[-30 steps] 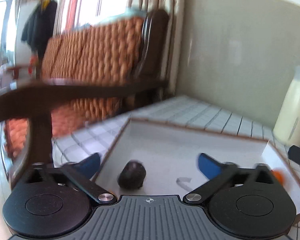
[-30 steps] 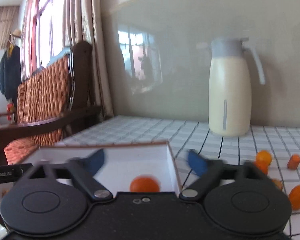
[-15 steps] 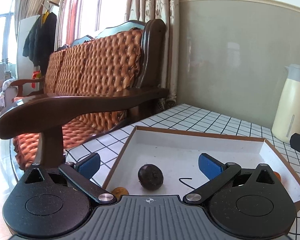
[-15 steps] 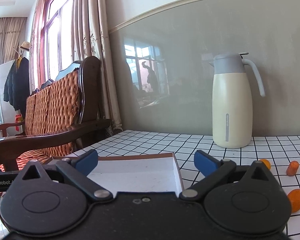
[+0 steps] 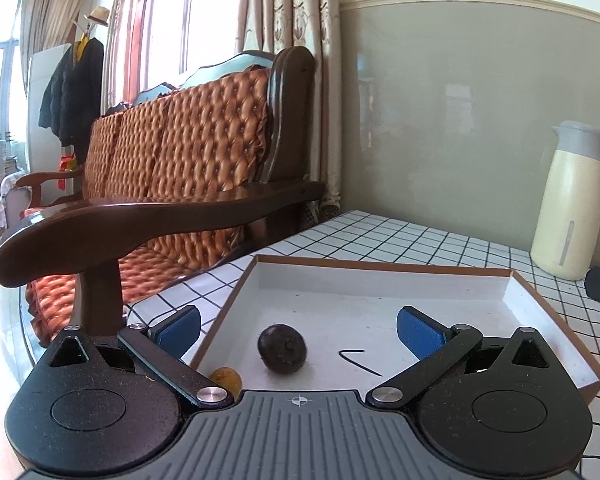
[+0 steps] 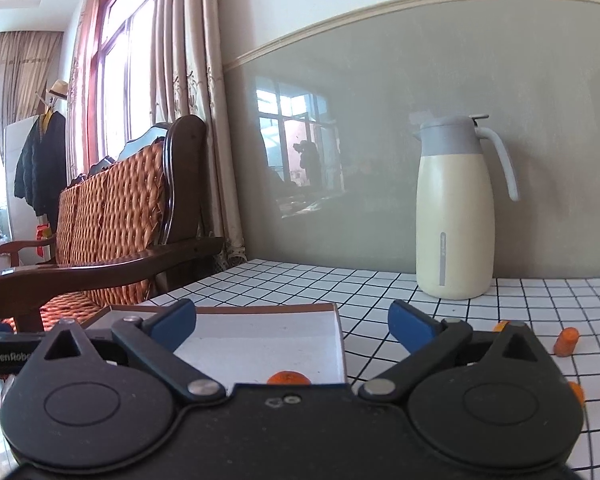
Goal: Organize fruits
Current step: 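Open both tools to drop the dark fruit and orange into the tray, then move both open tools back from the tray over the remaining fruits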
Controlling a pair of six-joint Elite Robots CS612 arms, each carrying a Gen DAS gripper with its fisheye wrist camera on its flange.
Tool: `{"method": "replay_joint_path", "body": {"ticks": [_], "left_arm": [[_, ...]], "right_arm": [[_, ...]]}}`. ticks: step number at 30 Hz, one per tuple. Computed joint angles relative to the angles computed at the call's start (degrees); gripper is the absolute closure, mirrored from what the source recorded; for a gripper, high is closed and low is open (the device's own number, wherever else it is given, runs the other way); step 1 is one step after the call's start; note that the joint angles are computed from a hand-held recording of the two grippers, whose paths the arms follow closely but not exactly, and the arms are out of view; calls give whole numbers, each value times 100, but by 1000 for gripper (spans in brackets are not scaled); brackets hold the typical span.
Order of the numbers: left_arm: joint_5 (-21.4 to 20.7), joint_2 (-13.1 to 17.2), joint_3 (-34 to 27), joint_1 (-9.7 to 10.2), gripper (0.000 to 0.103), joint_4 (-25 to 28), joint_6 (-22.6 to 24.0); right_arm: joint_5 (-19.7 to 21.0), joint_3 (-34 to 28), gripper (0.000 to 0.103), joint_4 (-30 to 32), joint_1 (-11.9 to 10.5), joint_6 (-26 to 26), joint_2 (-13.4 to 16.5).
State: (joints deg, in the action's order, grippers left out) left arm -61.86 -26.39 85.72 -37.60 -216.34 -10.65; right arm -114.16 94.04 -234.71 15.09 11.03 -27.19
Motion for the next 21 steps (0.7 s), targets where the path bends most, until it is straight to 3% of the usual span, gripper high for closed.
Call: {"method": "replay_joint_path", "body": {"ticks": [8, 21], "left_arm": [[-30, -103, 212, -84, 0, -136, 59], [-294, -245, 547, -177, 0, -179, -1]], "right_arm": [[271, 261, 6, -135, -18, -273, -87], [360, 826, 6, -61, -74, -46, -335]]}}
